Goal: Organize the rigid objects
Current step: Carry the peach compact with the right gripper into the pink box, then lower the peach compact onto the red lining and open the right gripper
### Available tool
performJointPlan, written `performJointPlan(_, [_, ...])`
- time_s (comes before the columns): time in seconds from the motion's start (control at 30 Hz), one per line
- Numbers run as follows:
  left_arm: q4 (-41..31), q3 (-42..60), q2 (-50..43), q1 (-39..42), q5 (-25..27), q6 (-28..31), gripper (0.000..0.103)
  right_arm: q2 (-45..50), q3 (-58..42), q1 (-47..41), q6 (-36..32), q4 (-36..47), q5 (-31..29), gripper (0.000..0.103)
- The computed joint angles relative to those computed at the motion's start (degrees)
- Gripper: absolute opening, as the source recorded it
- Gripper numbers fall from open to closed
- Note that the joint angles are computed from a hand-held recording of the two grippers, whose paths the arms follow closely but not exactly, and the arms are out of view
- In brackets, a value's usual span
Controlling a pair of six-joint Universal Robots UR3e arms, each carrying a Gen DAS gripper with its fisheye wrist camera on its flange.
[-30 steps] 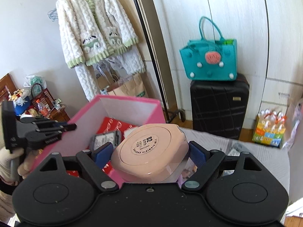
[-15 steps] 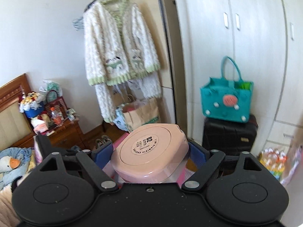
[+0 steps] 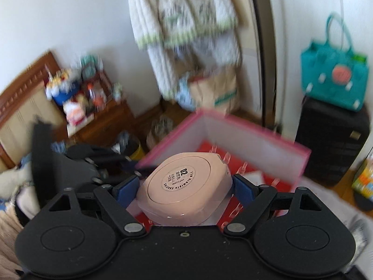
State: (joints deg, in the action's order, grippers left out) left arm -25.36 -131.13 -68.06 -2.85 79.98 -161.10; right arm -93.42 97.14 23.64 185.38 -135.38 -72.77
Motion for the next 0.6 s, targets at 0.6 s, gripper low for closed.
performJointPlan(0.6, [-10.32,-1.98,8.82,5.38,-5.84,5.62,0.008,19.40,-10.66,1.14,6.03,10.04,3.65,0.089])
